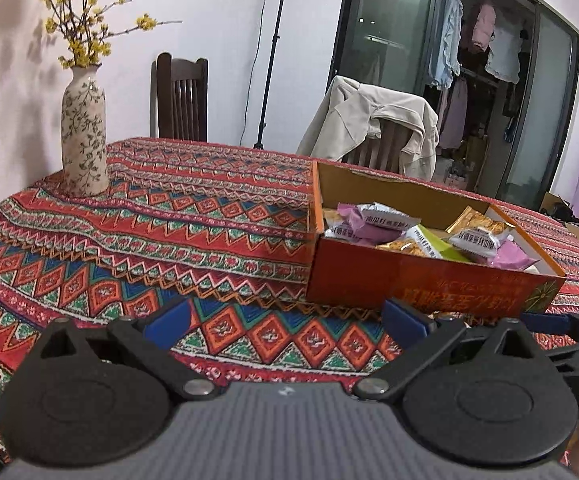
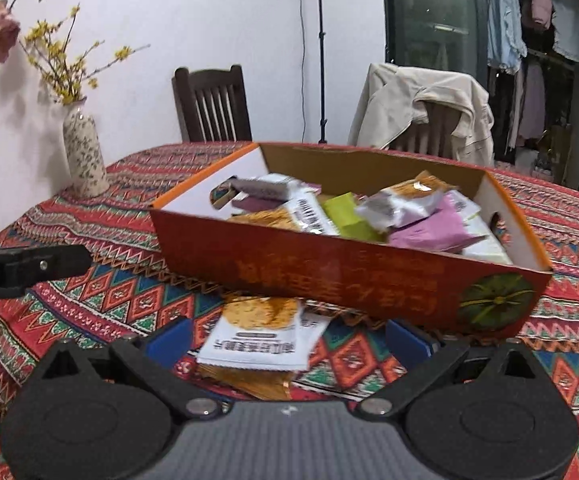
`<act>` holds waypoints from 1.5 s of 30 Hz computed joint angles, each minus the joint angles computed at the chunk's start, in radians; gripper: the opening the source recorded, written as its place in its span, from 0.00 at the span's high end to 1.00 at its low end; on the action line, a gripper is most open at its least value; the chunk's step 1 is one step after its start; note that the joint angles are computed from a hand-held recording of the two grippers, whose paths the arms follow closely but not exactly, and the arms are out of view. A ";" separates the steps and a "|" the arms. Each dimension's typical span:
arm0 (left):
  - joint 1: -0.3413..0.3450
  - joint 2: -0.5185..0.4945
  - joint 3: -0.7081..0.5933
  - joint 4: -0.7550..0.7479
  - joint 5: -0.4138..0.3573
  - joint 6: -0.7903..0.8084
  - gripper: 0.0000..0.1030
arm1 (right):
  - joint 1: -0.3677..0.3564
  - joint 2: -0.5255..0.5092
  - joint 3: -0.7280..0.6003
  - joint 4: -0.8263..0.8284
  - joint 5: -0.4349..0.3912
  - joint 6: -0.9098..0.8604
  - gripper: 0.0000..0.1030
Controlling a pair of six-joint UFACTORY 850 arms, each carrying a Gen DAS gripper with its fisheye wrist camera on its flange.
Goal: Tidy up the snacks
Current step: 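Move both open tools back from the box toward the remaining packets, then grasp a biscuit packet with the right tool while the left grasps another biscuit packet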
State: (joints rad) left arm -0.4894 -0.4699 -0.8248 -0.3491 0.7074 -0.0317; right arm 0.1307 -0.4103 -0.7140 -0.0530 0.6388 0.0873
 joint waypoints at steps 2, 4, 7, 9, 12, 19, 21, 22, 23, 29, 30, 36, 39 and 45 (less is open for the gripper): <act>0.005 -0.004 -0.002 0.011 -0.005 -0.010 0.00 | 0.014 -0.022 -0.028 0.023 -0.024 -0.025 0.03; 0.010 -0.011 -0.005 0.020 -0.009 -0.020 0.00 | 0.024 -0.045 -0.053 0.050 -0.041 -0.059 0.05; 0.016 -0.021 -0.014 0.027 -0.018 -0.029 0.00 | 0.035 -0.077 -0.089 0.087 -0.066 -0.095 0.07; 0.019 -0.030 -0.023 0.032 -0.027 -0.034 0.00 | 0.036 -0.090 -0.099 0.073 -0.066 -0.080 0.07; 0.022 -0.037 -0.031 0.035 -0.036 -0.037 0.00 | 0.033 -0.099 -0.103 0.043 -0.063 -0.054 0.26; 0.018 -0.039 -0.035 0.006 -0.041 -0.018 0.00 | 0.022 -0.096 -0.092 0.022 -0.031 -0.021 0.44; 0.015 -0.036 -0.035 -0.007 -0.045 -0.009 0.00 | 0.021 -0.088 -0.081 0.021 -0.014 -0.022 0.45; 0.013 -0.033 -0.035 -0.014 -0.047 -0.005 0.00 | 0.020 -0.083 -0.075 0.017 -0.007 -0.019 0.46; 0.010 -0.032 -0.036 -0.019 -0.048 0.000 0.00 | 0.018 -0.078 -0.069 0.009 -0.002 -0.013 0.51; -0.015 -0.021 -0.043 -0.071 -0.055 0.046 0.00 | -0.002 -0.032 -0.011 -0.013 0.063 0.010 0.54; -0.020 -0.022 -0.047 -0.078 -0.059 0.051 0.00 | -0.011 -0.021 0.003 -0.030 0.076 0.024 0.54; -0.056 -0.034 -0.076 -0.119 -0.089 0.091 0.00 | -0.066 0.024 0.064 -0.059 0.131 0.041 0.56; -0.079 -0.043 -0.097 -0.145 -0.106 0.124 0.00 | -0.100 0.038 0.090 -0.072 0.158 0.050 0.56; -0.116 -0.072 -0.150 -0.191 -0.158 0.182 0.00 | -0.168 0.042 0.123 -0.094 0.206 0.067 0.56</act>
State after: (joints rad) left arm -0.6057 -0.5415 -0.9746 -0.5404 0.5494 0.1500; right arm -0.0375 -0.3684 -0.5906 -0.1469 0.8445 0.1544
